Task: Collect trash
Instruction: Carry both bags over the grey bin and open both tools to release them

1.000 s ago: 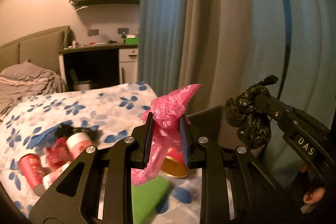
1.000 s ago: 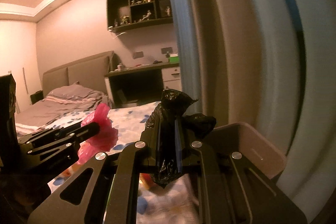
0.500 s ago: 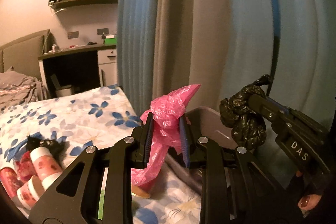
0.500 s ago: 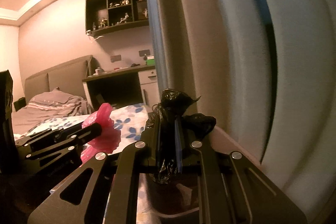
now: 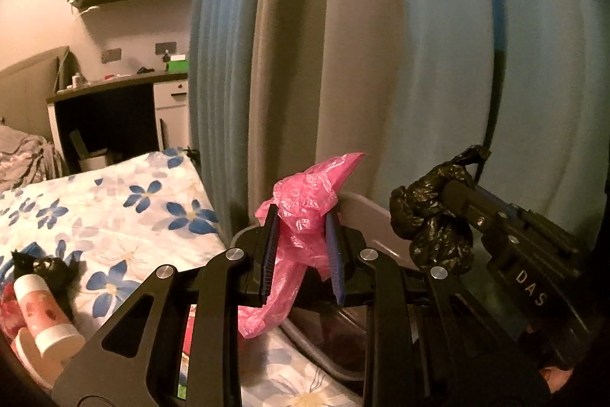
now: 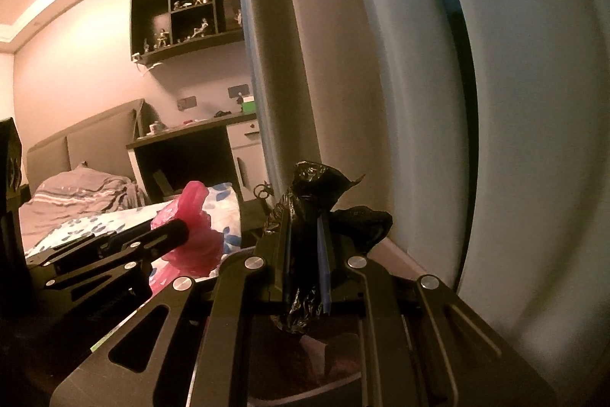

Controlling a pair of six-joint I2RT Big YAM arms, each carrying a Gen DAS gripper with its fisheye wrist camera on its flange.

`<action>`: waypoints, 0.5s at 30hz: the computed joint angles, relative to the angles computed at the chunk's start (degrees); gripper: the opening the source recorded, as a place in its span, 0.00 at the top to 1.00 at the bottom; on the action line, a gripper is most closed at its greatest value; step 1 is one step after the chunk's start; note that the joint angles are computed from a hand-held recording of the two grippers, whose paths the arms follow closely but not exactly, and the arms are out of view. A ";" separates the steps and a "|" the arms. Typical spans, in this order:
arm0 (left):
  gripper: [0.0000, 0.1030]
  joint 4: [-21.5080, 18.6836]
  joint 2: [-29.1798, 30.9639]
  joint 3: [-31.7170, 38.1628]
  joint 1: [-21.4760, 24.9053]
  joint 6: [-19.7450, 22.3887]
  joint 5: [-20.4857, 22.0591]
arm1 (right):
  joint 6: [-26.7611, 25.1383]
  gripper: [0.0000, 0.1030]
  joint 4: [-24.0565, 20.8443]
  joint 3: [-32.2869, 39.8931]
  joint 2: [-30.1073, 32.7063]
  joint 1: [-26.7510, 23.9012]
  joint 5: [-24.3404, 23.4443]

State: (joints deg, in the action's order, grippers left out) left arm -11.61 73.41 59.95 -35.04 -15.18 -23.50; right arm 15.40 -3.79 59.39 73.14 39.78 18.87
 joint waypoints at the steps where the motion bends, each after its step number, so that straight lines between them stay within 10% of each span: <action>1: 0.78 0.21 0.44 0.20 0.05 0.27 0.15 | 0.11 0.88 -0.11 0.25 0.20 -0.16 -0.13; 15: 0.78 1.70 3.72 1.54 0.50 0.68 2.73 | 0.55 0.88 -0.91 2.32 2.08 -1.08 -0.65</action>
State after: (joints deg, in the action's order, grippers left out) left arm -9.91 77.13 61.49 -34.55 -14.50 -20.77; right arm 15.95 -4.70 61.72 75.22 38.69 18.22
